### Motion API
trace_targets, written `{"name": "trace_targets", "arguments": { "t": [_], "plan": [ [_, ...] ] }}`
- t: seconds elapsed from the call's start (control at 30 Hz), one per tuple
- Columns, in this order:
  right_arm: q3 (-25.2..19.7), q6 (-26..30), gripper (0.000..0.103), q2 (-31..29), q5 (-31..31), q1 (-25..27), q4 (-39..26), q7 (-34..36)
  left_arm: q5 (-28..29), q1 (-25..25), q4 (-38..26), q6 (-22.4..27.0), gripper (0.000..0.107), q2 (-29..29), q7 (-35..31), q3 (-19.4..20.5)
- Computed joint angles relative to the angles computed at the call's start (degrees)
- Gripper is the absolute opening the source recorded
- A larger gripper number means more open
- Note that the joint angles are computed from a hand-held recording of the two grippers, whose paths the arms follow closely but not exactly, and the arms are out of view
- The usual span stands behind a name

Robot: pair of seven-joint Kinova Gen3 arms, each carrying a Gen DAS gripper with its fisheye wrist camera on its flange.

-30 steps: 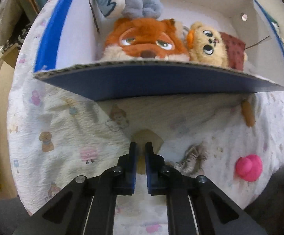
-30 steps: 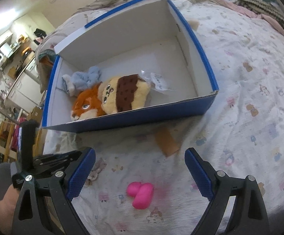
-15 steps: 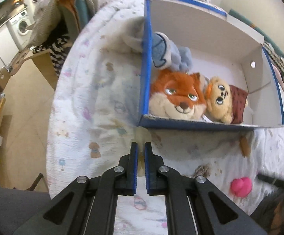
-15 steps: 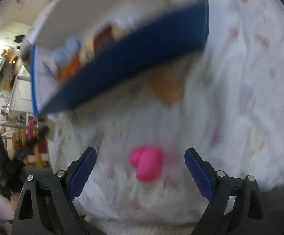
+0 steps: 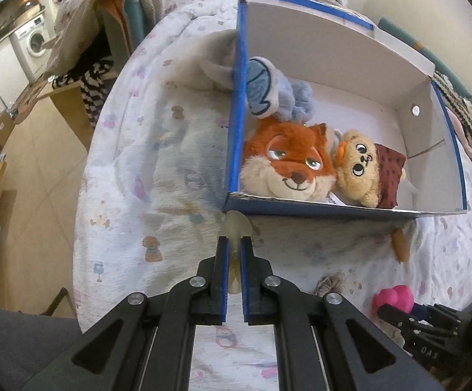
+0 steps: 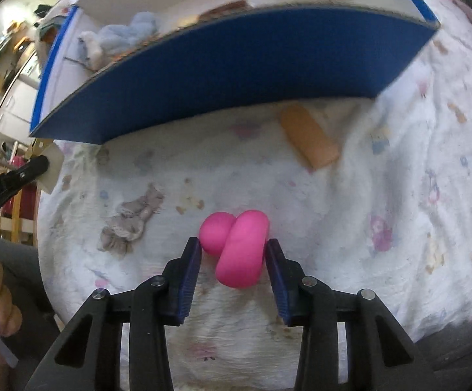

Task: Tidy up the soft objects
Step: 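Carry the pink toy into the box with the right tool and open it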

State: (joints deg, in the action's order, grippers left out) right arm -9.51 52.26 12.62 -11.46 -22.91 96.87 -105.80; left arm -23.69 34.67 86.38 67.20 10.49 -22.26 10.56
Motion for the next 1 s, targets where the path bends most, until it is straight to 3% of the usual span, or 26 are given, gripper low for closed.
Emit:
{"name": "trace_targets", "arguments": {
  "t": [0.37, 0.5, 0.63, 0.8, 1.0],
  "plan": [
    [-0.18, -7.62, 0.042, -6.47, -4.7, 2.52, 4.39, 5.4, 0.19, 0.31, -0.46, 2.0, 0.006, 0.69, 0.7, -0.25],
    [0.01, -11.39, 0.042, -10.21, -3.09, 2.1, 6.22, 4.8, -0.92, 0.98, -0.21, 2.89, 0.006, -0.37, 2.95, -0.06],
    [0.05, -15.91, 0.042, -14.35, -1.12, 1.93, 8.17, 3.85, -4.29, 2.72, -0.5, 5.12, 0.006, -1.61, 6.82, 0.82],
    [0.4, -19.15, 0.042, -18.51, -0.37, 1.91, 8.46, 5.02, -12.67, 5.6, -1.74, 8.95, 0.006, -3.31, 13.15, 2.6],
    [0.89, -21.58, 0.042, -19.48, 0.24, 1.62, 5.63, 6.65, -20.35, 7.36, -5.46, 13.09, 0.006, -3.42, 15.48, 3.65]
  ]
}}
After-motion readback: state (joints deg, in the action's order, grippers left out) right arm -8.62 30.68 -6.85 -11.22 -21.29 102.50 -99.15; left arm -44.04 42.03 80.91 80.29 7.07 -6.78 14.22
